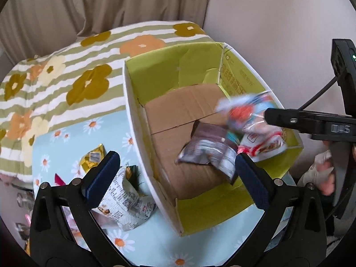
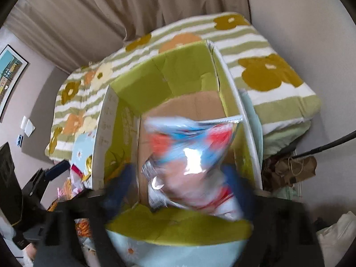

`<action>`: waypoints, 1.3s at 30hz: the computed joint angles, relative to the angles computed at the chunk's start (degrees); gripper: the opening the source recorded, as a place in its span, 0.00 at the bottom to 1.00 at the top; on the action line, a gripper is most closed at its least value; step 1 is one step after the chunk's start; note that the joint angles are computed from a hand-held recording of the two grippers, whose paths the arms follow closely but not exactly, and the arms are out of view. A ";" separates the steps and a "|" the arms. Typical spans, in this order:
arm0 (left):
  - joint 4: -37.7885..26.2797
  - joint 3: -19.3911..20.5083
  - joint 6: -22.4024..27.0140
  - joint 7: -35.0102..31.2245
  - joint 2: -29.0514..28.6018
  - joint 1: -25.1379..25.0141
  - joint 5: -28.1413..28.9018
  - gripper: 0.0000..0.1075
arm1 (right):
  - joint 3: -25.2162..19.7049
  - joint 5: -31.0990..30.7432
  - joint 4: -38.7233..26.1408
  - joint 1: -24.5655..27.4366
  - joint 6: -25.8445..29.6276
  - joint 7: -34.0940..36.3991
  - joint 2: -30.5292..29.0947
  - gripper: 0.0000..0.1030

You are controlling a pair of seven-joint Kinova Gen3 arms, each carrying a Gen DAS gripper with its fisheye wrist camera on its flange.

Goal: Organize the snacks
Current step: 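Withdraw both grippers from the box back toward the snack pile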

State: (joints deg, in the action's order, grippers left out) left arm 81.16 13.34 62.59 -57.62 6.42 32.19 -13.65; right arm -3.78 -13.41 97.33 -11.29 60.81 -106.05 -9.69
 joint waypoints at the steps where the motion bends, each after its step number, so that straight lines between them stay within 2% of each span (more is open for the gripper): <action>1: 0.24 -0.02 0.08 0.15 -0.23 0.02 -0.03 0.95 | -1.54 1.54 1.41 0.73 -2.13 -0.61 -1.65 1.00; 3: 1.00 0.00 -0.01 0.41 -0.85 -0.03 -0.10 0.95 | -3.28 6.00 2.67 0.07 -3.80 -3.09 -3.55 1.00; 5: 1.59 0.16 -0.10 0.52 -1.33 -0.18 -0.07 0.95 | -3.85 7.63 2.60 -0.42 -2.68 -3.56 -4.02 1.00; 9: 2.41 0.66 -0.14 1.74 -2.32 -0.14 -0.70 0.95 | -2.26 5.40 1.20 -1.32 1.74 -3.00 -3.81 1.00; 13: 2.58 1.68 0.24 4.22 -3.70 0.46 -2.44 0.95 | -2.62 5.53 0.96 -1.42 3.02 -3.57 -5.60 1.00; 20: 1.27 4.88 4.50 11.04 -6.25 2.94 -10.24 0.95 | -4.75 6.69 0.07 -1.87 3.12 -4.95 -9.16 1.00; 27: 0.18 7.78 10.12 16.29 -8.04 3.88 -13.72 0.95 | -7.05 8.73 -1.38 -2.75 4.16 -4.46 -11.41 1.00; 32: 2.61 8.56 12.08 17.49 -12.07 2.69 -13.53 0.95 | -8.29 7.58 -1.27 -4.52 1.74 -3.93 -12.49 1.00; 36: 5.70 8.60 12.78 16.21 -16.69 -0.71 -11.80 0.95 | -12.07 7.86 -1.70 -5.26 -1.01 -6.41 -12.16 1.00; 39: 9.06 6.48 12.57 13.14 -21.79 -3.24 -9.72 0.95 | -16.79 9.89 -2.53 -5.48 -3.28 -10.40 -10.87 1.00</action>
State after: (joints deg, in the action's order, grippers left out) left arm 90.22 19.83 75.16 -44.47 -15.37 28.95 -23.37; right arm -20.58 -3.51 94.80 -16.78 57.53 -116.45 -20.56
